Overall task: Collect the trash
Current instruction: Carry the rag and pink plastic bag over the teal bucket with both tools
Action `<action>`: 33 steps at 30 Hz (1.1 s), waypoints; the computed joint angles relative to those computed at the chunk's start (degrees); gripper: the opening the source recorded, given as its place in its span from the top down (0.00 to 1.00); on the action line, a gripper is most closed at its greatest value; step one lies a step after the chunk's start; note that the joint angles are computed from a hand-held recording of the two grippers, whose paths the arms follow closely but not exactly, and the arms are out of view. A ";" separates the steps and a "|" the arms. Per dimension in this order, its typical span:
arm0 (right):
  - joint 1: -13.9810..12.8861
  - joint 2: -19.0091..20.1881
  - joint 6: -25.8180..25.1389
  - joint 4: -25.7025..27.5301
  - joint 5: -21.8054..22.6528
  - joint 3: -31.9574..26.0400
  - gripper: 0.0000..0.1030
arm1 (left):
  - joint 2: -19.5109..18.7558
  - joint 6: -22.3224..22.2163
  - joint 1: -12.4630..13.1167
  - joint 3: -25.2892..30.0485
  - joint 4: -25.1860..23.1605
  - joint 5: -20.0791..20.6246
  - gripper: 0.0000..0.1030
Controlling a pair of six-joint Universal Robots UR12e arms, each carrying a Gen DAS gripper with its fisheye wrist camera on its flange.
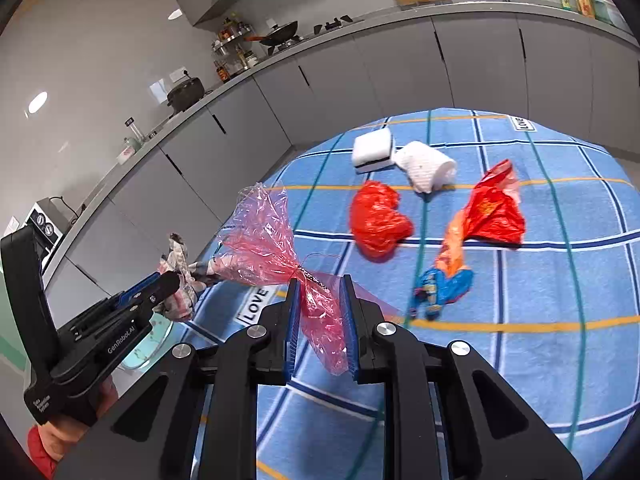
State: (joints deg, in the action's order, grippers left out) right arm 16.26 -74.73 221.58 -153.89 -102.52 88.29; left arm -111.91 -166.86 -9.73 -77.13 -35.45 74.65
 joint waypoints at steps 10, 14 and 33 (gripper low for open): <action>2.02 2.45 1.55 0.66 -1.59 -3.31 0.80 | 0.94 -1.06 2.01 -1.51 1.65 0.36 0.80; 2.87 3.56 0.87 0.79 -1.77 -5.03 0.80 | 1.37 -2.06 3.00 -2.04 2.64 0.25 0.80; 6.17 13.01 -3.69 3.29 2.80 -19.04 0.80 | 1.66 -6.82 8.23 -2.25 4.09 4.21 0.80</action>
State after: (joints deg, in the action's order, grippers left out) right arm 22.43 -61.73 217.89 -150.61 -99.73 69.25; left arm -110.25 -173.68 -1.50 -79.38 -31.36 78.85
